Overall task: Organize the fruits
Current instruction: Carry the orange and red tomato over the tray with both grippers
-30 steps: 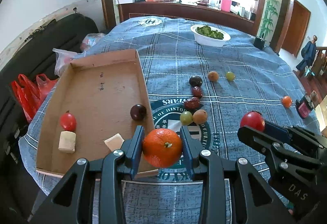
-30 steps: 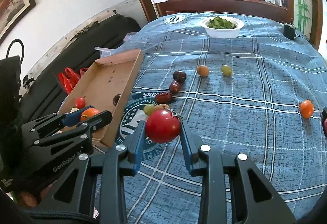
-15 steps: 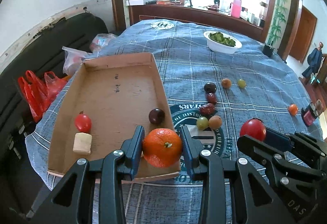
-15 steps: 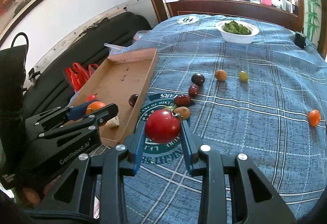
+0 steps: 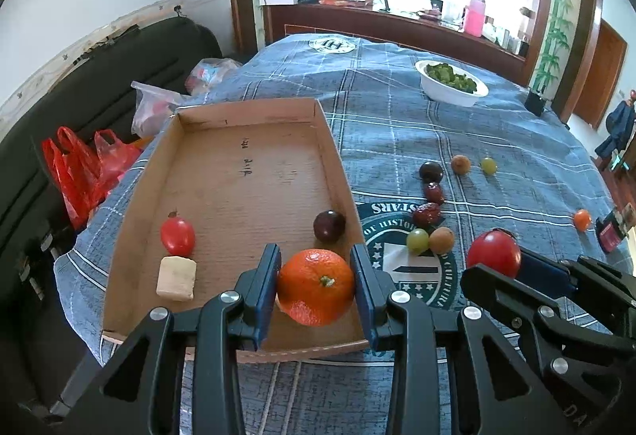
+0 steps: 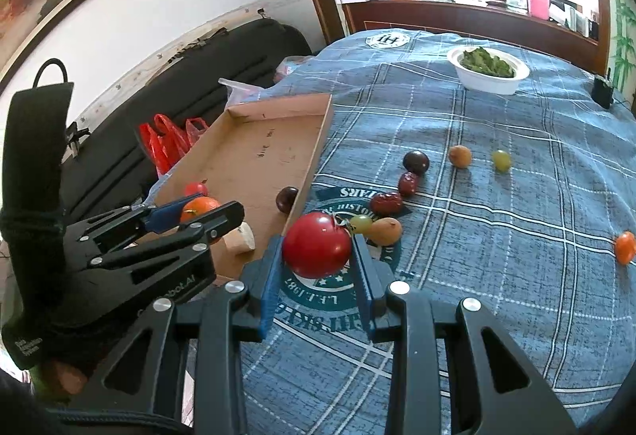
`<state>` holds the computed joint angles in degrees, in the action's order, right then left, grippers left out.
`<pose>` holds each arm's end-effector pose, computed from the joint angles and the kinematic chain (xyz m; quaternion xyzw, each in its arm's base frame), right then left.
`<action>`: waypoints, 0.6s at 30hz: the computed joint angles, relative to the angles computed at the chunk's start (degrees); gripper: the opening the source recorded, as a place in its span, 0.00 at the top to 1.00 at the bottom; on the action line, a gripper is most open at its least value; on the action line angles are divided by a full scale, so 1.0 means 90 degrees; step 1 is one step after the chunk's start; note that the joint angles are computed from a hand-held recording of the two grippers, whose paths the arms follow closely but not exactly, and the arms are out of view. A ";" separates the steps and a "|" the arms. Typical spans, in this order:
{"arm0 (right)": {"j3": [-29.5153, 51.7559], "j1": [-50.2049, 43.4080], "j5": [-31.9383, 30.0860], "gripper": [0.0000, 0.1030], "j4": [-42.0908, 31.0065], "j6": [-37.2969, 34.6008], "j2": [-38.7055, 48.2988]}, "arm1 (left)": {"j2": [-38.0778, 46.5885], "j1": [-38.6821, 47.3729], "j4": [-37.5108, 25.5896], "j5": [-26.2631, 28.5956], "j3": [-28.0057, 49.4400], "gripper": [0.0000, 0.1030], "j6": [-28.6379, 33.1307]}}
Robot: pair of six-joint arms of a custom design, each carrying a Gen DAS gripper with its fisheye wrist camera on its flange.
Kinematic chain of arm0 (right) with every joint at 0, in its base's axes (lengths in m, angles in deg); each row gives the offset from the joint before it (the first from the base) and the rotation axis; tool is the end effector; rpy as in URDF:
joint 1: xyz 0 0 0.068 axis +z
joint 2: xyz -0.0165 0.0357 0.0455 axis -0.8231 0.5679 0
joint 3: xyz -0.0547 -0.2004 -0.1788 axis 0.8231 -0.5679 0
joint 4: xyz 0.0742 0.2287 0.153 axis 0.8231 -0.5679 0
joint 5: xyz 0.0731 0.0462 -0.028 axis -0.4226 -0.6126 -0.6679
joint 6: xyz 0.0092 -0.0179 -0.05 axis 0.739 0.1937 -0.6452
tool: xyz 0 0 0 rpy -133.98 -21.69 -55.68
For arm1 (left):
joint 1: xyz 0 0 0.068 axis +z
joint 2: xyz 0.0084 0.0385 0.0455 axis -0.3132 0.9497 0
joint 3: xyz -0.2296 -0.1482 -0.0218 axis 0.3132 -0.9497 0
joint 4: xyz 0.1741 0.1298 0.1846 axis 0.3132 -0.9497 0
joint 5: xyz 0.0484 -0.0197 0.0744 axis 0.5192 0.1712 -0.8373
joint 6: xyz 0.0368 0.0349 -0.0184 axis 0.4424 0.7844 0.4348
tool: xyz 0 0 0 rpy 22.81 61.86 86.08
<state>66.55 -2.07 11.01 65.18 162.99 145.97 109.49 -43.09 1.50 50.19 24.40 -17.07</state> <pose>0.2110 0.2443 0.0837 0.2385 0.8820 0.0471 0.4038 0.3221 -0.1579 0.0968 0.3636 0.8623 -0.1303 0.3274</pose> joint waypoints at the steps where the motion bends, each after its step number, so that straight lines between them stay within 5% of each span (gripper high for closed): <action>1: 0.0015 -0.0013 -0.0009 0.66 0.0020 -0.0024 0.0013 | 0.0023 0.0012 -0.0014 0.0003 0.0026 0.66 0.0002; 18: 0.0345 -0.0437 -0.0484 0.65 0.0443 -0.0717 0.0394 | 0.0785 0.0469 -0.0377 -0.0035 0.1031 0.66 -0.0042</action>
<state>69.65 -6.01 6.66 69.17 156.53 149.52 116.55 -38.87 -1.89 49.87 33.68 -17.45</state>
